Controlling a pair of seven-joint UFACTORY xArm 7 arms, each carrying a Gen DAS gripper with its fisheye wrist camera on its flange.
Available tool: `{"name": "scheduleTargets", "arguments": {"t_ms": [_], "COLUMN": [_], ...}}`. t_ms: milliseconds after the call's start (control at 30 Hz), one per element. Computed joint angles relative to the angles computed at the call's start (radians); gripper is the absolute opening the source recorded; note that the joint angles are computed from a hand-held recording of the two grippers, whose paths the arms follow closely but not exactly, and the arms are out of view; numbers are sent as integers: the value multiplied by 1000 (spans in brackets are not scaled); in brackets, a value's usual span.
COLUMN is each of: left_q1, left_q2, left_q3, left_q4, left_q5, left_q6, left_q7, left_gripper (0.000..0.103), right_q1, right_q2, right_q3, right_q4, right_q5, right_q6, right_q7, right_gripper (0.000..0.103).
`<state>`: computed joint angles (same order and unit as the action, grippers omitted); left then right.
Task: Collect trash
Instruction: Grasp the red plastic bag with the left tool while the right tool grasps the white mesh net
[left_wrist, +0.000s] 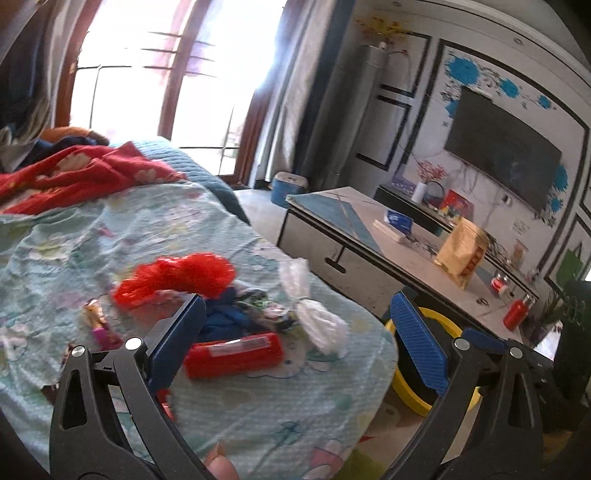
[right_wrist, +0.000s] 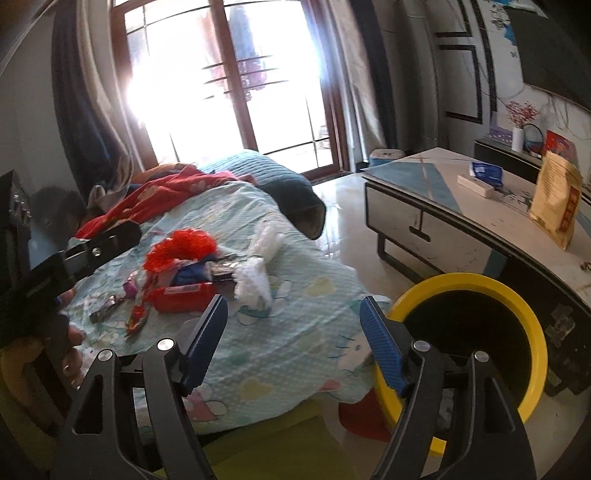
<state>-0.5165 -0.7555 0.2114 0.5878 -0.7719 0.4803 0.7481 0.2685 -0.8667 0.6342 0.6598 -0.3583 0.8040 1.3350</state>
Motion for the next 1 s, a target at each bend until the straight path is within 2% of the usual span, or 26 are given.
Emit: {"name": "scheduleTargets", "arguments": {"t_ms": [300,467,533,600,733,800,967,1000], "left_q1": [67,137,159,188,238,266,331,343], "left_q2": [133,271,340,393,492,541,606,612], "left_q3": [44,36,39,18,-19,-46,-111,-126], "left_q4": [80,186,247,291,377,419,473,476], "left_q5": [-17,-18,-32,-22,-7,13,57,68], "left_q6": [21,105,153,175,243,265,309,312], "left_q7": [-2,-10,-12,-24,-44,-76,-135,-139], "left_gripper": [92,91,86,80,77,71,64,62], "right_q1": [-47,-70,-75,-78,-65,-59,-23,-17], "right_q2": [168,265,301,339,400,429,483,489], "right_q3": [-7,-35,-49,-61,-95,-114,-176,-183], "right_q4": [59,81,91,106,122,125,116,115], "right_q5": [-59,-99,-117,-137,-163,-168,-150,-146], "right_q6": [-120,-192,-210,-221,-243,-264,-324,-332], "right_q7": [-33,-29,-30,-32,-25,-12,4,3], "right_gripper": [72,72,71,71,66,64,50,44]}}
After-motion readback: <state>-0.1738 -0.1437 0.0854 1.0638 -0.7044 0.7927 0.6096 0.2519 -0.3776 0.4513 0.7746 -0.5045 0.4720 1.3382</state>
